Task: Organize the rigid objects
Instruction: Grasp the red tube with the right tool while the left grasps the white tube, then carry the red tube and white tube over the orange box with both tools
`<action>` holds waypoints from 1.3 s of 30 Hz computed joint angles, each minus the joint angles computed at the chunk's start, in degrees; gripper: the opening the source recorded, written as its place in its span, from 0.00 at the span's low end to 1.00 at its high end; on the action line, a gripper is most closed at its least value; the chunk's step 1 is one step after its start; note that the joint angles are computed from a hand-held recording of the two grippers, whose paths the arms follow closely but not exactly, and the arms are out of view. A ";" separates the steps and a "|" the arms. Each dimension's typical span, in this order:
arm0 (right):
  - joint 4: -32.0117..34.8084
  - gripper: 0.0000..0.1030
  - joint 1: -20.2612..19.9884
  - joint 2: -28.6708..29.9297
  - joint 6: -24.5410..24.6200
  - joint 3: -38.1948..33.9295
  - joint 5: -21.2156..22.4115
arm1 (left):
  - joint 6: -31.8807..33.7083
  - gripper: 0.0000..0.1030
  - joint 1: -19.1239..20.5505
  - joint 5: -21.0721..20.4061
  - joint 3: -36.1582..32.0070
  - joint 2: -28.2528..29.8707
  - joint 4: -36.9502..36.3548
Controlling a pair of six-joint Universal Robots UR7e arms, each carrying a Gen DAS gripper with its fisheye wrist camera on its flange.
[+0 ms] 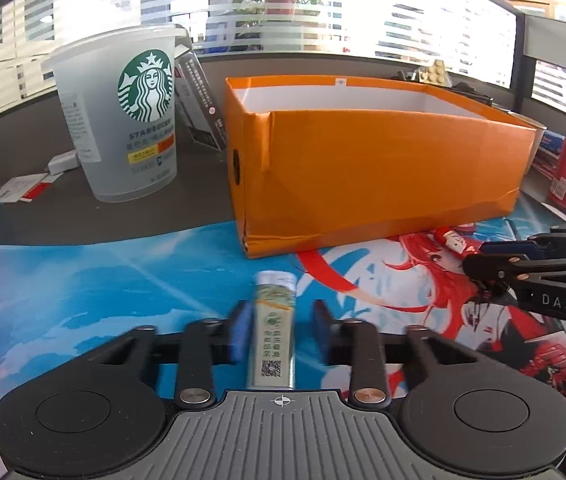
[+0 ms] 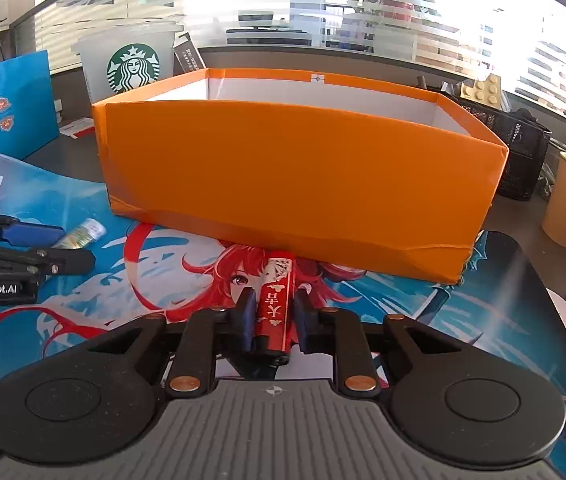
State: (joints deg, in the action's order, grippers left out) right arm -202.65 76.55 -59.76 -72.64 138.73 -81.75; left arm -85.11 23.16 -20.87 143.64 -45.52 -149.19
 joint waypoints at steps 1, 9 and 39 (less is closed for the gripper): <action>-0.15 0.18 -0.10 -0.10 -0.15 0.18 0.07 | -0.61 0.20 -0.13 0.02 -0.04 0.06 0.32; 1.41 0.17 -0.82 -1.66 -0.16 1.10 0.64 | -0.57 0.20 -2.35 -2.15 0.46 1.33 -4.19; 9.97 0.17 -0.02 -13.25 0.85 4.69 8.46 | -1.12 0.20 -7.44 4.75 -1.49 -5.15 2.93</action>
